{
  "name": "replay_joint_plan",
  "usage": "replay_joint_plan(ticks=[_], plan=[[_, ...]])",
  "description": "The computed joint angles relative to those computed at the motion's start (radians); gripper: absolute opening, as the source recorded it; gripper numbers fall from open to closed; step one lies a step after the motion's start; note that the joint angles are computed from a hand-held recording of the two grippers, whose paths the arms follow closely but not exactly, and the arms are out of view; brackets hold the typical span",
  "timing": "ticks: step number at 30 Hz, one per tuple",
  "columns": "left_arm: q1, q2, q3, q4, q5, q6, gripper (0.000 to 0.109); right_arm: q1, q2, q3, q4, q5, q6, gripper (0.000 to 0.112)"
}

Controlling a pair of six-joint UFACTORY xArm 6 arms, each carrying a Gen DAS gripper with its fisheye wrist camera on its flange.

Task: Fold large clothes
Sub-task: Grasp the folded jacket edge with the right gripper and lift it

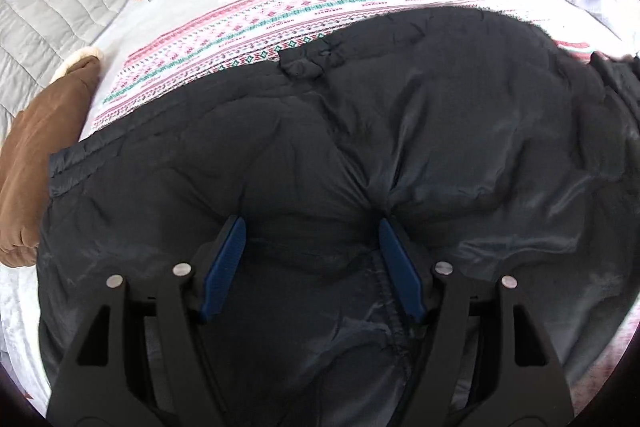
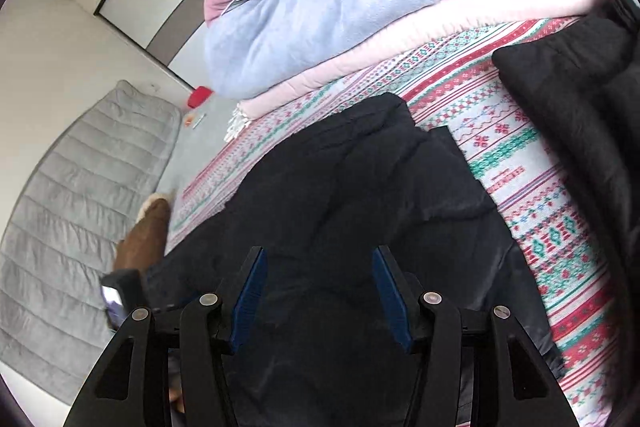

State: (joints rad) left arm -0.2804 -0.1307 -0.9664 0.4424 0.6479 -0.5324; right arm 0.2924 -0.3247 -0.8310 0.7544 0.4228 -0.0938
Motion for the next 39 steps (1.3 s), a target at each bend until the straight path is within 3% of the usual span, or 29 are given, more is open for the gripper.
replay_joint_plan(ticks=[2, 5, 7, 11, 20, 25, 32, 35, 39], plan=[[0.015, -0.018, -0.022, -0.058, -0.009, 0.030, 0.070, -0.009, 0.016, -0.003, 0.112, -0.001, -0.093, 0.056], [0.013, 0.031, -0.118, 0.029, 0.052, -0.032, 0.070, -0.018, 0.028, -0.008, 0.225, 0.010, -0.172, 0.058], [0.012, 0.099, -0.204, 0.064, 0.116, -0.037, 0.070, -0.020, 0.027, -0.007, 0.223, 0.018, -0.163, 0.058], [0.033, 0.249, -0.325, -0.047, 0.230, 0.060, 0.071, -0.033, 0.034, -0.008, 0.244, 0.030, -0.166, 0.059], [0.026, 0.267, -0.333, -0.008, 0.248, 0.028, 0.074, -0.050, 0.046, -0.012, 0.276, 0.067, -0.161, 0.059], [0.045, 0.096, -0.182, -0.088, 0.151, 0.054, 0.074, -0.064, 0.033, 0.004, 0.259, 0.054, -0.139, 0.059], [-0.007, -0.273, 0.188, -0.159, 0.080, 0.135, 0.074, -0.081, 0.008, 0.027, 0.323, 0.035, -0.152, 0.060], [-0.031, -0.297, 0.265, -0.163, 0.047, 0.150, 0.074, -0.067, 0.011, 0.027, 0.324, 0.019, -0.150, 0.060], [-0.059, -0.272, 0.289, -0.019, 0.011, 0.038, 0.075, -0.042, 0.015, 0.031, 0.249, 0.001, -0.111, 0.060]])
